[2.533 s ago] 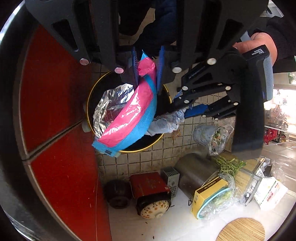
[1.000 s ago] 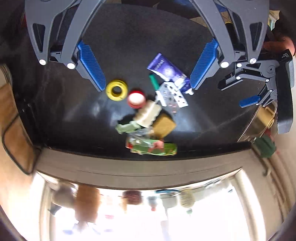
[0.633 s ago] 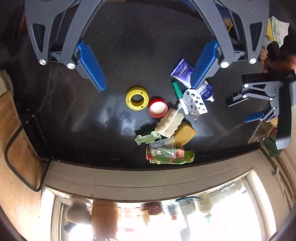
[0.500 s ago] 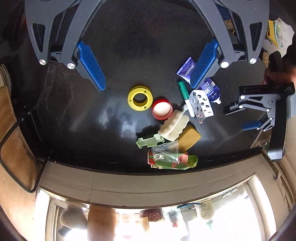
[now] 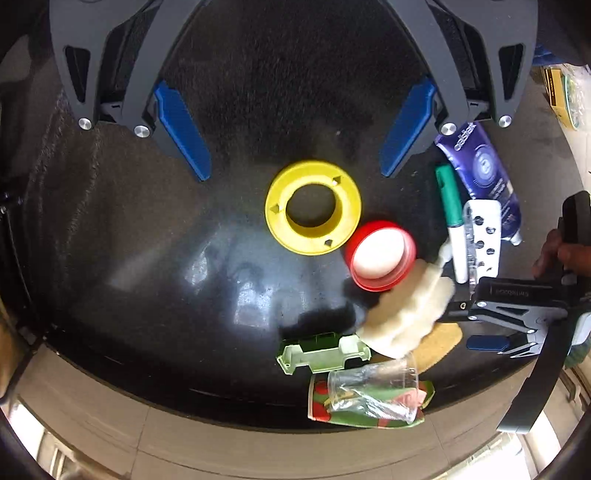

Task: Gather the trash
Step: 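Grasp the yellow sponge with the left tool while the right tool grasps the yellow tape roll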

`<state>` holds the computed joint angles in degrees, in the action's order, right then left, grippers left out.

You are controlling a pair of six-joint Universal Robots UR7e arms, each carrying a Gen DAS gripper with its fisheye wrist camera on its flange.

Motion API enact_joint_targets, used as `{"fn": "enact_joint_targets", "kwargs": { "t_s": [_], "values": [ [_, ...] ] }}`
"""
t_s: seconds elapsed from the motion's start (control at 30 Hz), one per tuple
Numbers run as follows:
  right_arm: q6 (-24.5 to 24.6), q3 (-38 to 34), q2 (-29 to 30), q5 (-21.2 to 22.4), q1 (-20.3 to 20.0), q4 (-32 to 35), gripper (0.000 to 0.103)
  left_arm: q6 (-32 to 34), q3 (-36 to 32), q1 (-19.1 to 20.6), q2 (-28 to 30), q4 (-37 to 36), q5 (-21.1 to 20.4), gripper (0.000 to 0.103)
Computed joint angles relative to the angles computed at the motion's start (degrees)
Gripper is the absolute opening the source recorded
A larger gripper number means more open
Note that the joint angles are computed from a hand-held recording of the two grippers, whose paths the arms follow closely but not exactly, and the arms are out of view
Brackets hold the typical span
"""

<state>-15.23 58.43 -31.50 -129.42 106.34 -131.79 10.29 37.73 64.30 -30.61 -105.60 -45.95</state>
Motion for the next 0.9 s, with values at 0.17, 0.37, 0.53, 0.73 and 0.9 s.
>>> {"fn": "enact_joint_targets", "kwargs": {
  "t_s": [0.17, 0.37, 0.53, 0.73, 0.9],
  "values": [
    [-5.26, -4.35, 3.49, -0.45, -0.42, 0.69, 0.081, 3.95, -3.61, 1.34, 2.64, -1.49, -2.43, 0.094],
    [-7.73, -5.30, 4.13, 0.46, -0.06, -0.16, 0.055, 7.70, -3.83, 1.93, 3.02, -4.94, -4.80, 0.076],
    [-5.96, -4.48, 3.30, 0.63, 0.50, 0.08, 0.055, 6.76, -1.77, 1.10, 1.56, -5.35, -4.00, 0.059],
    [-3.14, -0.56, 0.01, 0.89, 2.01, -1.82, 0.055, 1.08, 9.76, -1.10, -6.25, -8.45, -1.65, 0.059],
    [-1.83, 3.05, -3.23, 2.04, 3.63, -4.12, 0.055, -4.00, 21.36, -3.45, -14.20, -10.87, 1.58, 0.059]
  ]
}}
